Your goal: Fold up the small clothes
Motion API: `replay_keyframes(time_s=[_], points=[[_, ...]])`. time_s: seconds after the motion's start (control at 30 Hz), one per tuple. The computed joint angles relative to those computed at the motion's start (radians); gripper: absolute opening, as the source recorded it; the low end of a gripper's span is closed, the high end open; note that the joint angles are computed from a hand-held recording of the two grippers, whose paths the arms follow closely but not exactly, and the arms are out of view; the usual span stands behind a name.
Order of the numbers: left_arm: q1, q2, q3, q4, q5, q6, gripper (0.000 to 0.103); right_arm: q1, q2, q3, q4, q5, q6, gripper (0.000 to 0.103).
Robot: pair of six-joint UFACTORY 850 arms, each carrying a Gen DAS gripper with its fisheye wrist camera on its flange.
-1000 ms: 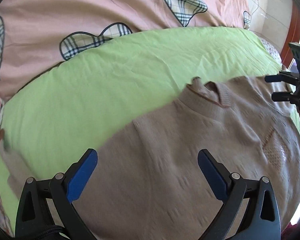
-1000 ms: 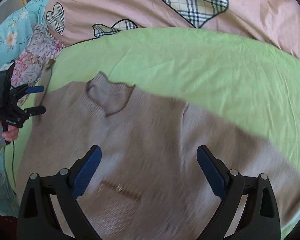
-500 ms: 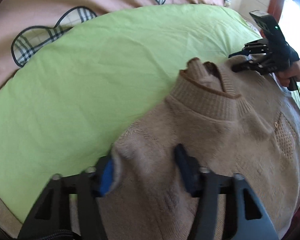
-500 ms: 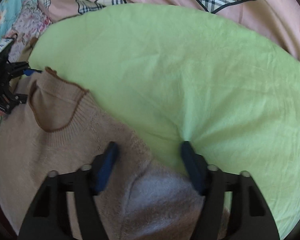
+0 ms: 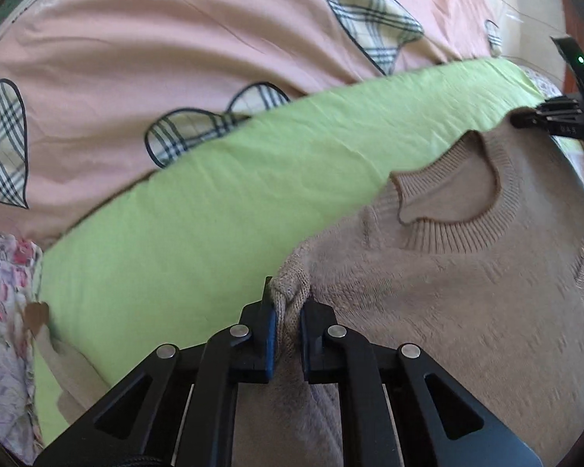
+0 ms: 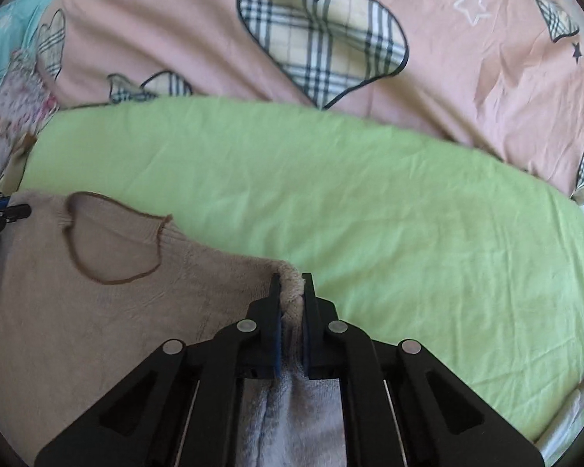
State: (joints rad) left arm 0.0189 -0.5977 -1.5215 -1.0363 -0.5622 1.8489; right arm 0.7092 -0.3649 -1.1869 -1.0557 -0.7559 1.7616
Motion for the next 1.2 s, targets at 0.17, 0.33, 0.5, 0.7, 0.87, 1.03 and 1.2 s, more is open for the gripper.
replay_keyframes(time_s=[0.17, 0.33, 0.5, 0.7, 0.87, 1.03, 1.2], points=[[-0.047, -0.108, -0.141, 0.179, 0.082, -0.245, 0.008, -0.051, -0.107, -0.107, 0.027, -0.029, -0.007, 0.007], [-0.076, -0.151, -0.135, 0.236, 0.189, -0.280, 0.009, -0.094, -0.188, -0.129, 0.059, 0.031, -0.015, 0.007], [-0.058, -0.164, -0.205, 0.346, 0.083, -0.442, 0.027, -0.098, -0.165, -0.098, 0.026, 0.081, 0.035, 0.026], [0.006, -0.052, -0.123, 0.297, 0.007, -0.435, 0.045, -0.049, 0.076, 0.156, -0.132, 0.095, 0.397, 0.037], [0.064, 0.097, 0.062, 0.155, -0.073, -0.324, 0.051, 0.074, 0.327, 0.426, -0.034, -0.089, 0.652, 0.037], [0.089, 0.203, 0.210, 0.123, -0.145, -0.339, 0.061, 0.127, 0.520, 0.604, 0.150, -0.245, 0.789, 0.041], [0.080, 0.268, 0.331, 0.135, -0.171, -0.387, 0.061, 0.138, 0.663, 0.743, 0.181, -0.294, 0.967, 0.044]])
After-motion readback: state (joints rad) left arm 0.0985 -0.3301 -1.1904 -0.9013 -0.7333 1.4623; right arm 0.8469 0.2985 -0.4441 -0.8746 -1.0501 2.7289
